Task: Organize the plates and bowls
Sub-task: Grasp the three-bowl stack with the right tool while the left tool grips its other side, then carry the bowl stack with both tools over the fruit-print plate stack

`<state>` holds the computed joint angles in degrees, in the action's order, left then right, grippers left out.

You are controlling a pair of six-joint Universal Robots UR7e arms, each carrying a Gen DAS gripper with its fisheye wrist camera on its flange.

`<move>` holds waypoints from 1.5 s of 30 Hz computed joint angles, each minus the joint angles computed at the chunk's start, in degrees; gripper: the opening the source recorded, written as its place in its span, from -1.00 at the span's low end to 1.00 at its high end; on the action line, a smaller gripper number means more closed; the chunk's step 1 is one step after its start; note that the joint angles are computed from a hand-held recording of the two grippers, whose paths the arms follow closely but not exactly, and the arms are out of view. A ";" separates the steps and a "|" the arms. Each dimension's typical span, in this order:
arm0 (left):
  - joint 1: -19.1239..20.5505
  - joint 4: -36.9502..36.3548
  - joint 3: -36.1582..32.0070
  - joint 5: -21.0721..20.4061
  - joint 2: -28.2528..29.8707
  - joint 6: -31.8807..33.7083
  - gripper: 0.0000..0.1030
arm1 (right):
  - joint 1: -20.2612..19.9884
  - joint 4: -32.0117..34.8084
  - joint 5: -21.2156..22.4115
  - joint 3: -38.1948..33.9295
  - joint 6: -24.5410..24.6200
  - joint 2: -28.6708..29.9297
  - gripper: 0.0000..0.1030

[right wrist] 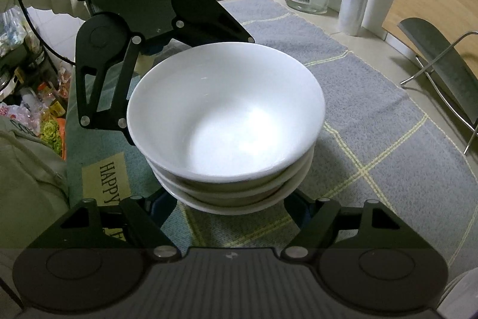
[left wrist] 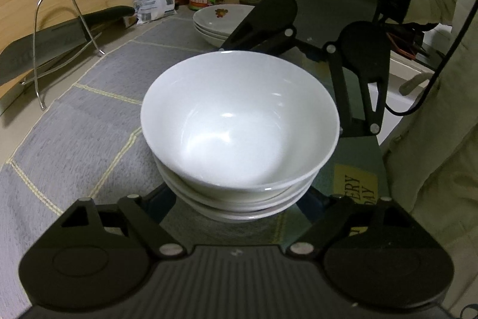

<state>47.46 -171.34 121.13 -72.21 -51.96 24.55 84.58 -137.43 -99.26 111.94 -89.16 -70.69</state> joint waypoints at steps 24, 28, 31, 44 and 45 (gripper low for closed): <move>-3.22 -1.54 0.60 3.48 0.32 -2.06 0.67 | 0.40 2.13 -0.53 -0.67 -0.93 -1.71 0.59; -4.24 -1.87 0.43 4.23 0.67 -3.49 0.67 | 0.23 3.76 -0.34 -1.40 -2.04 -2.53 0.59; -5.18 -2.22 0.10 5.04 1.26 -4.73 0.67 | 0.04 5.38 -0.24 -2.25 -2.92 -3.06 0.59; -8.95 -3.36 -3.05 8.36 5.70 -9.39 0.67 | -1.88 12.67 0.27 -6.55 -7.34 -5.21 0.59; -9.15 -3.48 -3.43 8.57 6.14 -9.60 0.67 | -2.09 13.14 0.35 -6.93 -7.79 -5.32 0.59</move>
